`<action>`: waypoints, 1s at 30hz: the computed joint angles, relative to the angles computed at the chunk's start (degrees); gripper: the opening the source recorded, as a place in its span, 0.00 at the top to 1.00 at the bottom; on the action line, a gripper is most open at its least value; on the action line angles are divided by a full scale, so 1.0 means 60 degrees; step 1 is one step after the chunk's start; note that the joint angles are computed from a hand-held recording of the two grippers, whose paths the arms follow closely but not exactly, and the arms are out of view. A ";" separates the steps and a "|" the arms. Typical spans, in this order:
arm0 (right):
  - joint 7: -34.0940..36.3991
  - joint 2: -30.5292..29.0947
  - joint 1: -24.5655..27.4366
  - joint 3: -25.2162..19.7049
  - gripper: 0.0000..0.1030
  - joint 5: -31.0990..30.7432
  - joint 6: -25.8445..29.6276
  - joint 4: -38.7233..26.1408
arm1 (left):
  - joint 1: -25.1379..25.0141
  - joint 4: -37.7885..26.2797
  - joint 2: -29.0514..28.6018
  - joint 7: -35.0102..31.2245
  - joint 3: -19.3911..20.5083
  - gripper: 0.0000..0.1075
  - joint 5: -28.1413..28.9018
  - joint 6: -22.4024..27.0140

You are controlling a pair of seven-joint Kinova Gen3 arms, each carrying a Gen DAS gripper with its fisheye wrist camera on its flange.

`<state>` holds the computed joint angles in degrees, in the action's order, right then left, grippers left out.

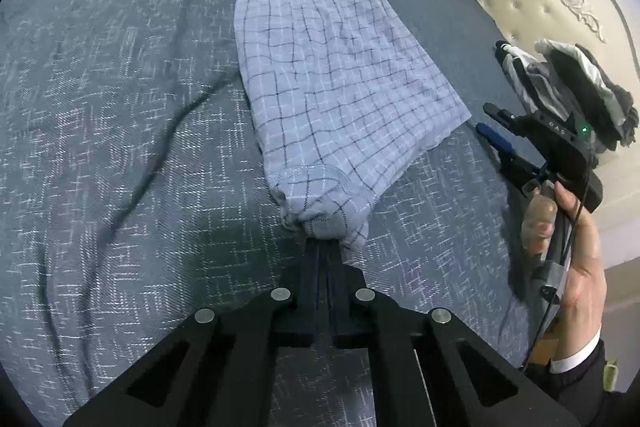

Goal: Fold clothes

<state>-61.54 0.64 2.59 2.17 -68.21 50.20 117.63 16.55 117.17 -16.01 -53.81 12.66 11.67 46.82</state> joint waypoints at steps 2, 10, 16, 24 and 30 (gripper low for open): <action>-0.0020 -0.0019 0.0013 0.0017 0.71 0.0012 -0.0006 0.0012 | 0.0017 -0.0031 -0.0044 -0.0064 -0.0041 0.99 0.0015 -0.0001; 0.0046 0.0012 0.0007 0.0007 0.71 -0.0120 0.0020 0.0041 | 0.0284 -0.0014 -0.0282 -0.0835 -0.0521 1.00 0.0902 -0.0069; 0.0103 0.0043 0.0006 -0.0002 0.71 -0.0178 0.0062 0.0049 | -0.0056 0.0120 -0.0298 -0.0639 -0.0277 1.00 0.0858 0.0065; 0.0028 0.0034 -0.0055 -0.0054 0.71 -0.0168 -0.0055 0.0051 | -0.0176 -0.0288 0.0088 0.0190 0.0433 0.83 -0.0324 0.0073; 0.0094 0.0086 -0.0065 -0.0060 0.71 -0.0204 -0.0055 0.0021 | -0.0063 -0.0142 0.0188 0.0639 0.0385 0.72 -0.0565 -0.0149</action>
